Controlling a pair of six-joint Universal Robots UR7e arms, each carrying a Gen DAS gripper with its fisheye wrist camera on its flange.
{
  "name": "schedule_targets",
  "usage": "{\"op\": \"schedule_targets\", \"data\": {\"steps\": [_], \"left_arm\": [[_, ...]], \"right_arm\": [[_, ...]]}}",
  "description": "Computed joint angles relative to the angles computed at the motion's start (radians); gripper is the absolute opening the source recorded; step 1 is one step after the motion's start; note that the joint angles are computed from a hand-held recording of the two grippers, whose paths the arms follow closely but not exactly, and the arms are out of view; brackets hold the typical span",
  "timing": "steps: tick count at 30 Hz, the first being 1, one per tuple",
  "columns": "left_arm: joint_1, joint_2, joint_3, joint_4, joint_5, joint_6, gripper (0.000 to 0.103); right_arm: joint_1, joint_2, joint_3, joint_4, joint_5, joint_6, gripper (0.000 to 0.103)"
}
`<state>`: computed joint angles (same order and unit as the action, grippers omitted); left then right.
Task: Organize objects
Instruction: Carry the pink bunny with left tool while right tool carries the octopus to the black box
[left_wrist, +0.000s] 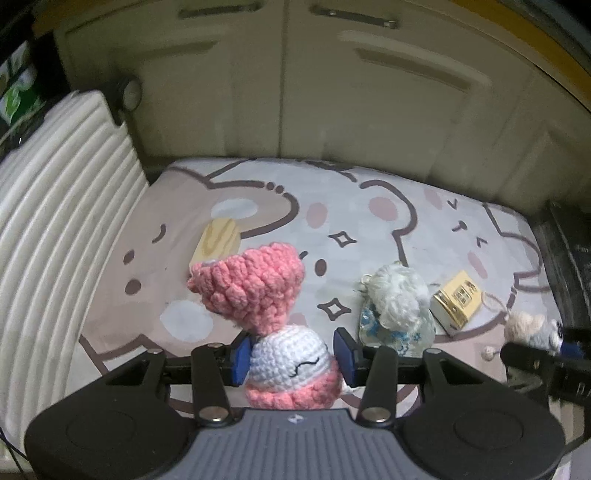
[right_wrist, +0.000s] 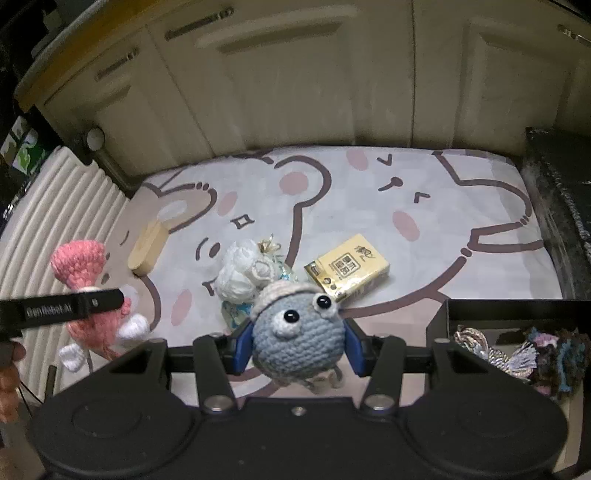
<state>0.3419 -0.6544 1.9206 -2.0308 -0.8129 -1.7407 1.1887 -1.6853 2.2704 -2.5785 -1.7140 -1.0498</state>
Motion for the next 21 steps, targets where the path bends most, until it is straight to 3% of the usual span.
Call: {"op": "schedule_targets", "data": {"steps": [8,21], "left_arm": [[-0.029,0.016,-0.039,0.050,0.017,0.056,0.047],[-0.065,0.019,-0.070,0.133,0.035,-0.005,0.048]], "right_arm": [[-0.019,-0.046,-0.003,0.039,0.050,0.000,0.051],[-0.046,-0.105,0.000,0.071,0.101,0.007,0.051]]}}
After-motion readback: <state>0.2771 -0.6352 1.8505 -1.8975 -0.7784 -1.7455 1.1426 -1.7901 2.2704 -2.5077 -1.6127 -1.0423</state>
